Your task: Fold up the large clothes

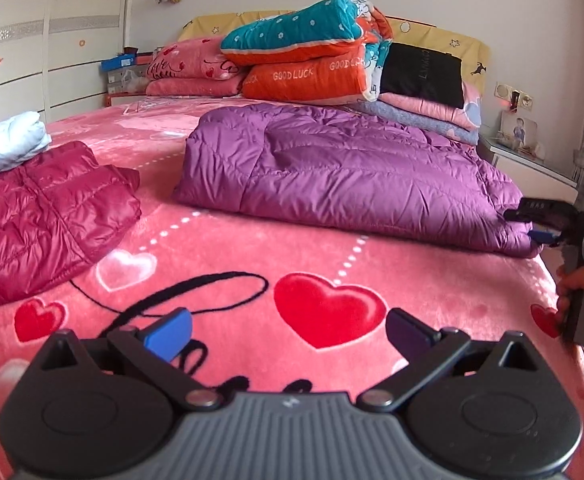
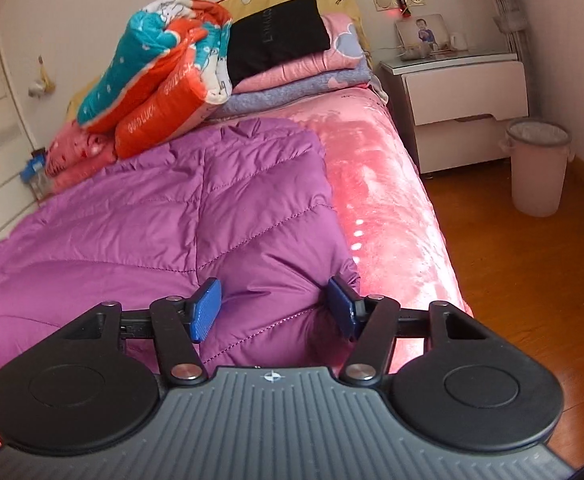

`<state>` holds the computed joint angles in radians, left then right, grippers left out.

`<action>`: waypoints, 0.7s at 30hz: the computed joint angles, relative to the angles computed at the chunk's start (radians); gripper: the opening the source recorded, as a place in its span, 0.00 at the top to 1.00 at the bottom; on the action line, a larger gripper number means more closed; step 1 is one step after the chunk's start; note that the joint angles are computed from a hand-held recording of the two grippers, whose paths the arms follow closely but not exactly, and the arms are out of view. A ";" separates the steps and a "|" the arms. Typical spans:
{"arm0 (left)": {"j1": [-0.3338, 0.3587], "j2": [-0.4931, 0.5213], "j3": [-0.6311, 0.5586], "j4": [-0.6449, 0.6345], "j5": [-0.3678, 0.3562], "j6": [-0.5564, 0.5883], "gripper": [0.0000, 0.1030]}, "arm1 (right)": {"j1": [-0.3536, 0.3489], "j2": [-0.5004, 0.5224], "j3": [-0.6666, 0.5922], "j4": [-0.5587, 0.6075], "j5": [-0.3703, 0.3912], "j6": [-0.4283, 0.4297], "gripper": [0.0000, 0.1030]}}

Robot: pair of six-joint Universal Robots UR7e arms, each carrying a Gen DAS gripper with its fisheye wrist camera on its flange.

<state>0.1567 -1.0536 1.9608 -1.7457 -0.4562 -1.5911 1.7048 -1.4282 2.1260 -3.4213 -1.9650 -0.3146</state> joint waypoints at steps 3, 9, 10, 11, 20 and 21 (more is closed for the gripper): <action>-0.009 -0.003 -0.007 0.026 0.006 -0.014 0.01 | 0.018 -0.036 0.022 -0.005 0.005 0.049 0.24; -0.051 -0.022 -0.027 0.091 0.005 -0.048 0.01 | 0.133 -0.125 0.121 -0.094 -0.106 0.014 0.03; -0.061 -0.027 -0.031 0.105 -0.001 -0.057 0.01 | 0.159 -0.144 0.142 -0.095 -0.133 0.005 0.03; -0.071 -0.032 -0.036 0.119 -0.006 -0.066 0.01 | 0.188 -0.163 0.163 -0.094 -0.162 -0.003 0.02; -0.200 -0.042 -0.139 0.394 -0.074 -0.257 0.01 | 0.547 -0.354 0.284 0.174 -0.569 0.151 0.02; -0.217 -0.037 -0.157 0.438 -0.084 -0.288 0.01 | 0.589 -0.375 0.277 0.235 -0.606 0.186 0.02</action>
